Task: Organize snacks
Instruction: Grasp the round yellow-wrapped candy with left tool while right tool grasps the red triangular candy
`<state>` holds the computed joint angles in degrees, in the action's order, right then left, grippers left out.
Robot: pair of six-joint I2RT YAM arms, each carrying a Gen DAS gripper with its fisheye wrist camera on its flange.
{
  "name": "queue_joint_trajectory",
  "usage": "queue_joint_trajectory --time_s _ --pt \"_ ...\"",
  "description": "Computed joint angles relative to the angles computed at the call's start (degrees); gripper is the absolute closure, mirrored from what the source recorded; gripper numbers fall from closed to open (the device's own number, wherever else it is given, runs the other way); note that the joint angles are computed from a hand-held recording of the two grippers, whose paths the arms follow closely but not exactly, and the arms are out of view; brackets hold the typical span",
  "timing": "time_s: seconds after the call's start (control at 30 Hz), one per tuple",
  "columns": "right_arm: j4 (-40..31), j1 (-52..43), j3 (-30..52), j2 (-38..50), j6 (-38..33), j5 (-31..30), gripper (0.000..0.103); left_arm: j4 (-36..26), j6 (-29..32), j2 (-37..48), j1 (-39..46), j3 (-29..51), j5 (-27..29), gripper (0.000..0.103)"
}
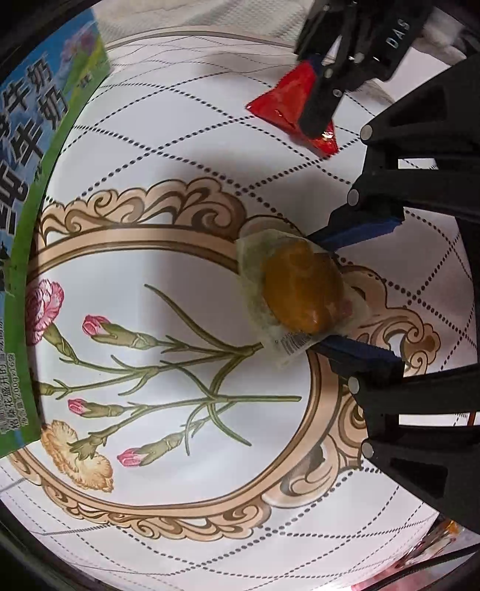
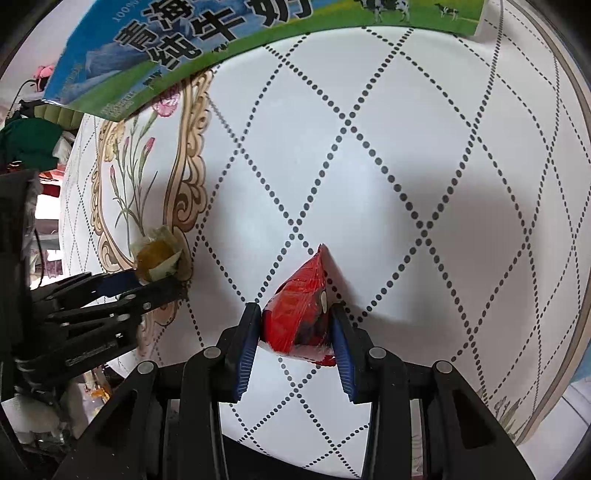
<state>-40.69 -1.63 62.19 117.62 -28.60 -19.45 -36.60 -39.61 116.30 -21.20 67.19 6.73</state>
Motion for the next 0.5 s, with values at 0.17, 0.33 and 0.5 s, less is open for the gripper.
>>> queue_joint_trajectory --time_s 0.17,0.33,0.5 --pt "0.69 0.62 0.72 1.13 1.16 0.28 0.062 0.30 -0.90 1.28 -0.01 1.63 0.92 0.044" --pt "1.55 0.34 0.28 1.68 2.21 -0.19 0.062 3.50 -2.79 3.03 0.22 1.06 1.76 0.040" --pt "1.19 -0.08 -0.22 0.45 2.48 -0.51 0.062 5.98 -0.96 1.54 3.52 -2.10 -0.03 0.051"
